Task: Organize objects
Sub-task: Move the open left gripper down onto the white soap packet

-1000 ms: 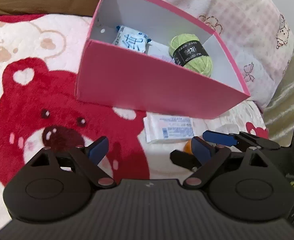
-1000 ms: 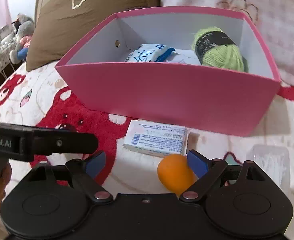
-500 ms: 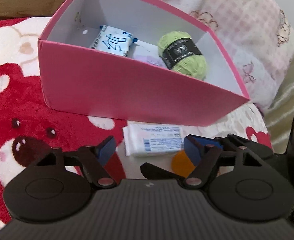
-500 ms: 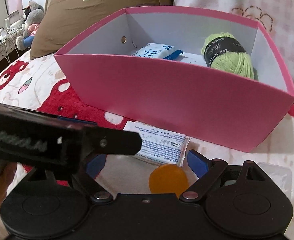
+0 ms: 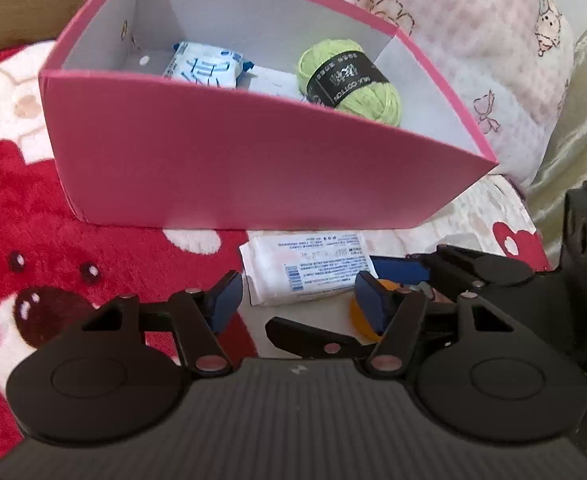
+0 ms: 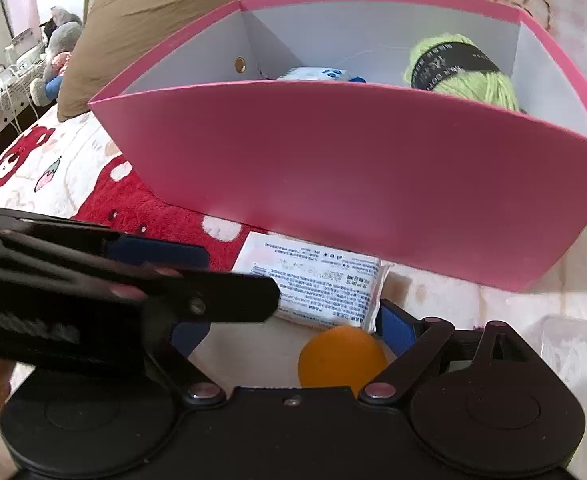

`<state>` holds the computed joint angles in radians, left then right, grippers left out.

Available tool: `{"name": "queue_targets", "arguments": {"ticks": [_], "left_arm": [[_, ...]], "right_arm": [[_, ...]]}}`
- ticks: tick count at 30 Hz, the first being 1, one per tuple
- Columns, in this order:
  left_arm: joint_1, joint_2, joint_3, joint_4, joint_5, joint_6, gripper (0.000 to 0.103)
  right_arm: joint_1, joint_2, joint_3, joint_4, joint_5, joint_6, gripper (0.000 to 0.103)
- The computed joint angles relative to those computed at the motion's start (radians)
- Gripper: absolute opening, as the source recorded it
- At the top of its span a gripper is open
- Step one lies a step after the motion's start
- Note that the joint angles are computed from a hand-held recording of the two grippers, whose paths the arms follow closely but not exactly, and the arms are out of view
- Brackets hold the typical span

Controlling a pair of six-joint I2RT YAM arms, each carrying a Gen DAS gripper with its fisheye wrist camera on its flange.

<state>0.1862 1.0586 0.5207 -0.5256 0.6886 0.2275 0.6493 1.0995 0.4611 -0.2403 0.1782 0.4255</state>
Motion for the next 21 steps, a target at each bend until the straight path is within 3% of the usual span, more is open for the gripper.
{"name": "queue_targets", "arguments": {"ticks": [7, 14, 21], "left_arm": [[0.024, 0.065, -0.005, 0.021, 0.062, -0.031, 0.052], [0.108, 0.108, 0.064, -0.143, 0.114, 0.053, 0.052], [0.135, 0.151, 0.116, -0.219, 0.082, 0.117, 0.051]], "right_arm": [[-0.005, 0.014, 0.007, 0.017, -0.006, -0.03, 0.091], [0.025, 0.022, 0.03, -0.007, 0.011, -0.068, 0.091], [0.095, 0.051, 0.038, 0.02, 0.053, -0.023, 0.091]]}}
